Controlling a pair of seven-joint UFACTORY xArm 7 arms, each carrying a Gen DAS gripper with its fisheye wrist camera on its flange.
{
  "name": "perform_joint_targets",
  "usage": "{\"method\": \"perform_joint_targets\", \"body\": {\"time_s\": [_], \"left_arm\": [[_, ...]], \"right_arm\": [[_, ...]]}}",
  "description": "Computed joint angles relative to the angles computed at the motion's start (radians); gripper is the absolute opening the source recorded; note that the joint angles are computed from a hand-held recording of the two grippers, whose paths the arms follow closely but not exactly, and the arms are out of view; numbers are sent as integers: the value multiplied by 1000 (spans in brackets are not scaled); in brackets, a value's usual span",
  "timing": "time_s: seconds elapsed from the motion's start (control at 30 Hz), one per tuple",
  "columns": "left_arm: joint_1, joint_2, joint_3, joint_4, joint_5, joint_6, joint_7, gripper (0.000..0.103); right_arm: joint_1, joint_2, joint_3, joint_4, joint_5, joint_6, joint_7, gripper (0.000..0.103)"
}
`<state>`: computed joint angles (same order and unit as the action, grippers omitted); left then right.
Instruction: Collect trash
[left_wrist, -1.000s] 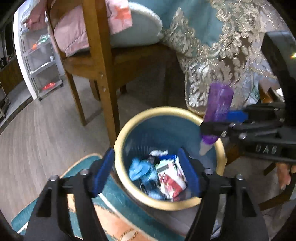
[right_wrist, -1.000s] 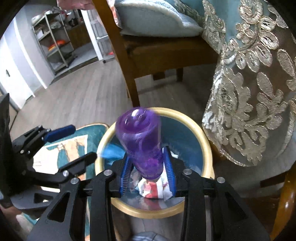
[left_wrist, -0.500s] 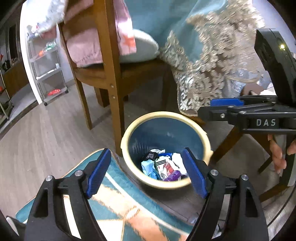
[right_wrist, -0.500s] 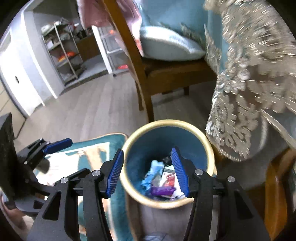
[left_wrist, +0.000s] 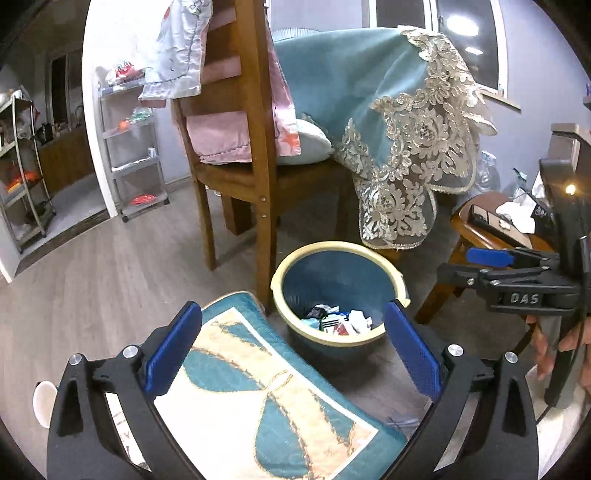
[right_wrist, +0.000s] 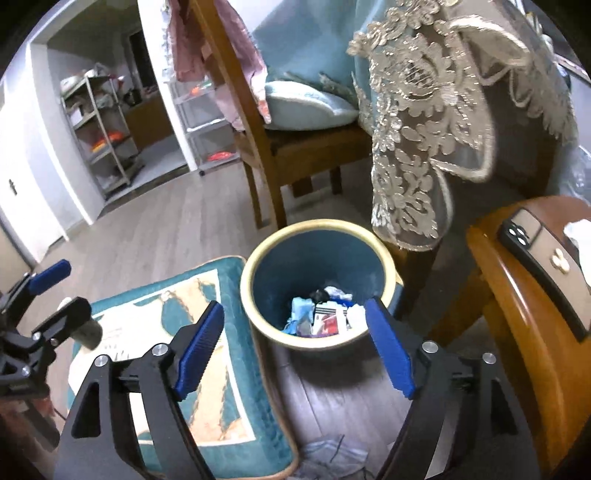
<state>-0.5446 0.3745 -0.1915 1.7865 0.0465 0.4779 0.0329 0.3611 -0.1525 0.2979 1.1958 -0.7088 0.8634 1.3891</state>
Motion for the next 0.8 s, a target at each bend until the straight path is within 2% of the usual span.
{"method": "perform_joint_targets", "body": {"time_s": [0.1,0.17,0.3,0.43,0.8], "left_arm": [[3,-25,-2,-46,-5,-34,-4,97],[-23,-30,32,-68,49,-68,-64,97],[-32,17,46,-8,80,-18,-126,97],[-56,70,75,63,139,42,-171,97],[-59,78,77,54,181,27,-180,97]], "right_arm": [[12,6,24,13,-33,53,28,93],[25,12,34,22,-54,82,46,95],[55,28,44,42,-100,163,68,96],[68,28,33,36,-114,171,83,96],[74,23,18,22,-110,151,98,96]]}}
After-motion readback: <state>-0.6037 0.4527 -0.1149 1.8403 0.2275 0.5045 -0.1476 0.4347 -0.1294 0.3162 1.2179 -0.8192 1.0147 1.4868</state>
